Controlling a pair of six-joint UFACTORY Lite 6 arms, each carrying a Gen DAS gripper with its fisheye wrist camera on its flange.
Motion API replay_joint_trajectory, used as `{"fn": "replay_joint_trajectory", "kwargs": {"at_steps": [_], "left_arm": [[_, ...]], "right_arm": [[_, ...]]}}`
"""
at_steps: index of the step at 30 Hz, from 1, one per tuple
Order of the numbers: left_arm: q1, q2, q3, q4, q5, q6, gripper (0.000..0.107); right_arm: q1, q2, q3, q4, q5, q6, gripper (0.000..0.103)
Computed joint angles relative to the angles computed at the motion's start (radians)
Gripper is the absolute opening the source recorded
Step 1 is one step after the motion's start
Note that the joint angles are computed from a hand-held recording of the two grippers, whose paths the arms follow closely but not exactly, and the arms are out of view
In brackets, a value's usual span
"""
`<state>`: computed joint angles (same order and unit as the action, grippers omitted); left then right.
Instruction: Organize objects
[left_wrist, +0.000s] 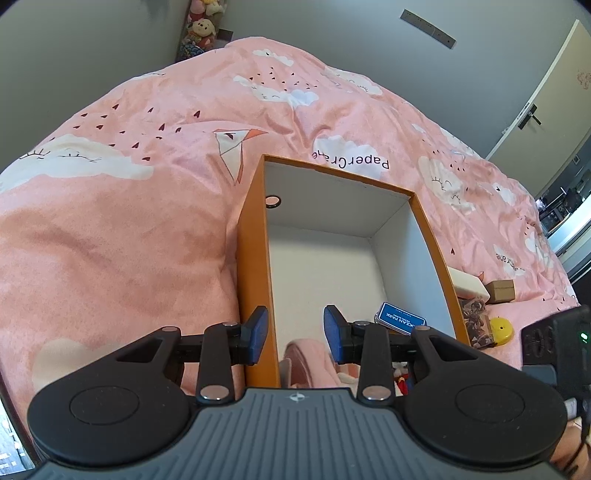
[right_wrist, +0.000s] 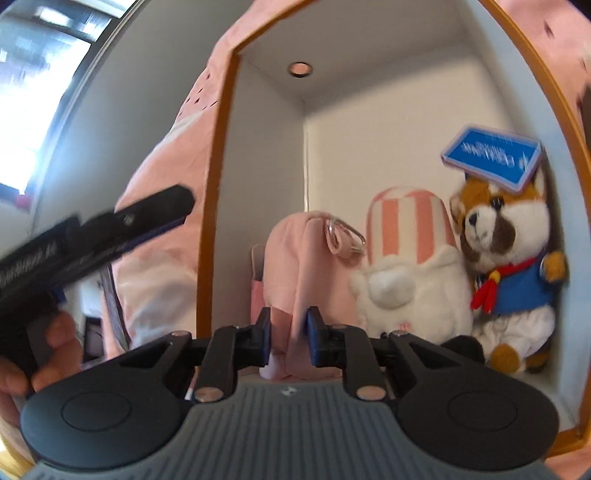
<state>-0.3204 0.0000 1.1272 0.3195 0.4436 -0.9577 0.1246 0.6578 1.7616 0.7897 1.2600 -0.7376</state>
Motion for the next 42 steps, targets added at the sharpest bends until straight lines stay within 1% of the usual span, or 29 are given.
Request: {"fn": "replay_joint_trajectory", "kwargs": {"at_steps": [2,4,8,10,12,13,15,16,17,18,23,28,31,33,34,36,38,39,40,42], "left_arm": [[-0.001,-0.004,-0.002,0.003,0.002,-0.003,0.041],[-0.001,-0.004,-0.002,-0.001,0.002,0.001,0.041],[-0.015,0.007,0.012,-0.015,0.013,0.025,0.041],[-0.034,0.02,0.026,-0.012,0.02,0.039,0.04],[-0.05,0.032,0.039,0.001,0.029,0.037,0.041],[-0.056,0.036,0.042,0.009,0.032,0.03,0.041],[-0.06,0.038,0.043,0.02,0.037,0.013,0.041],[-0.062,0.038,0.044,0.025,0.042,0.005,0.041],[-0.065,0.039,0.048,0.033,0.049,-0.004,0.04],[-0.07,0.038,0.051,0.042,0.056,-0.013,0.04],[-0.092,0.055,0.094,0.033,0.078,0.012,0.04],[-0.118,0.108,0.169,0.046,0.123,0.03,0.041],[-0.125,0.124,0.193,0.032,0.156,0.053,0.04],[-0.123,0.11,0.184,0.054,0.172,0.025,0.04],[-0.124,0.099,0.174,0.076,0.182,0.0,0.04],[-0.127,0.083,0.161,0.118,0.2,-0.041,0.041],[-0.123,0.079,0.155,0.099,0.203,-0.007,0.041],[-0.119,0.078,0.148,0.079,0.194,0.021,0.041],[-0.115,0.073,0.138,0.059,0.182,0.049,0.041],[-0.099,0.071,0.122,-0.006,0.155,0.131,0.04]], "right_arm": [[0.035,-0.042,-0.03,-0.042,-0.036,-0.009,0.02],[0.056,-0.04,-0.033,-0.061,-0.051,0.009,0.02],[0.052,0.039,0.008,-0.043,-0.023,0.046,0.019],[0.055,0.05,0.018,-0.047,-0.024,0.05,0.02],[0.062,0.017,-0.007,-0.058,-0.044,0.036,0.021],[0.055,-0.017,-0.048,-0.058,-0.056,0.006,0.024],[0.055,-0.055,-0.077,-0.054,-0.077,-0.024,0.032],[0.053,-0.074,-0.093,-0.051,-0.091,-0.037,0.034],[0.05,-0.092,-0.106,-0.046,-0.103,-0.048,0.041],[0.045,-0.108,-0.117,-0.04,-0.111,-0.06,0.043],[0.015,-0.164,-0.139,-0.022,-0.13,-0.092,0.045],[-0.041,-0.182,-0.132,-0.008,-0.145,-0.137,0.044],[-0.067,-0.146,-0.098,0.02,-0.097,-0.136,0.043],[-0.055,-0.101,-0.062,0.042,-0.056,-0.125,0.044],[-0.035,-0.092,-0.054,0.034,-0.059,-0.115,0.044],[0.029,-0.079,-0.046,0.001,-0.101,-0.093,0.044],[0.073,-0.028,0.002,-0.036,-0.102,-0.055,0.044],[0.082,-0.003,0.023,-0.041,-0.088,-0.043,0.041],[0.083,0.018,0.041,-0.041,-0.073,-0.033,0.035],[0.061,0.039,0.058,-0.026,-0.054,-0.016,0.029]]}}
